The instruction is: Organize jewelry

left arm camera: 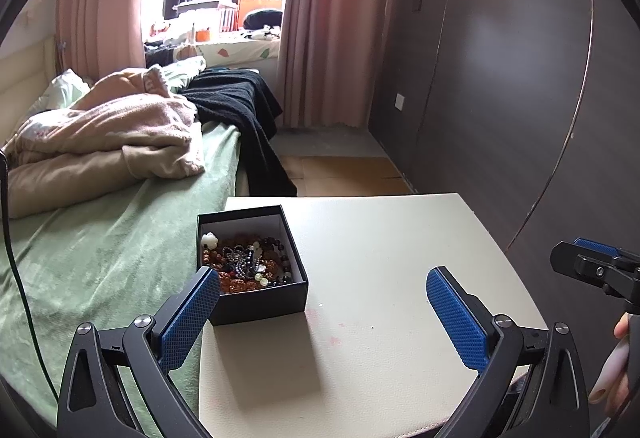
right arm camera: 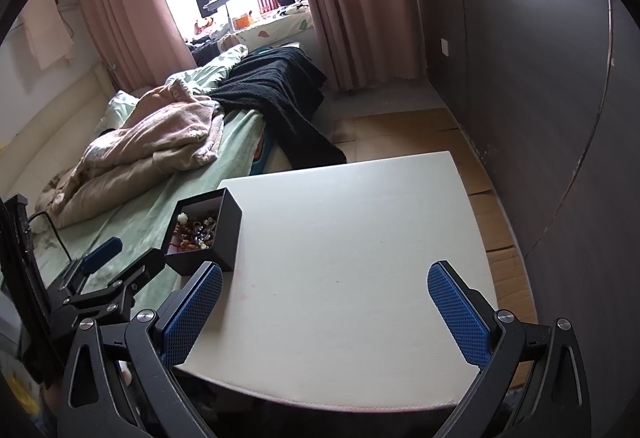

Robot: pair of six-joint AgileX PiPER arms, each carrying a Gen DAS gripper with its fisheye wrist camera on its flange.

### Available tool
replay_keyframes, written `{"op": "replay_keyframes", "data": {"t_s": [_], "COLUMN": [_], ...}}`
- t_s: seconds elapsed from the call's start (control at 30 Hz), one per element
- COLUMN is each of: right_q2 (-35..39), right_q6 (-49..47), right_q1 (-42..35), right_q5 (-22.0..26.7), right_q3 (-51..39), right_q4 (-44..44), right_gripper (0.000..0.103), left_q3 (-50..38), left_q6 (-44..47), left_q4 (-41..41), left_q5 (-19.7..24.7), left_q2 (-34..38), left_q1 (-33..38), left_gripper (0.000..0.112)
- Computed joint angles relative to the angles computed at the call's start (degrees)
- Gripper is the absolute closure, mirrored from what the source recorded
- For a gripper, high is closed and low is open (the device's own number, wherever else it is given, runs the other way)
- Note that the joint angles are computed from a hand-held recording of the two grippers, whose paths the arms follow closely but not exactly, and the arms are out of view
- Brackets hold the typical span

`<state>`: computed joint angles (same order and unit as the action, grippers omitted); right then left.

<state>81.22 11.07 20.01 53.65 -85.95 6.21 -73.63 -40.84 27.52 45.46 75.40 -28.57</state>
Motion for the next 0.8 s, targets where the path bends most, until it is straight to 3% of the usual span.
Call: {"op": "replay_keyframes", "data": {"t_s": [0.8], "right_q2": [-0.42], "right_q6": [0.9], "right_q1": [-0.31], "right_q5": [-0.04], "right_q3": [0.77], "right_q4": [-1.11], "right_gripper": [0.0], "left_q3": [-0.25], "left_q6": [0.46], "left_q4": [0.35], "left_q5": [-0.02], "left_q2": [0.99], "left_q1": [-0.3], "left_gripper": [0.01]}}
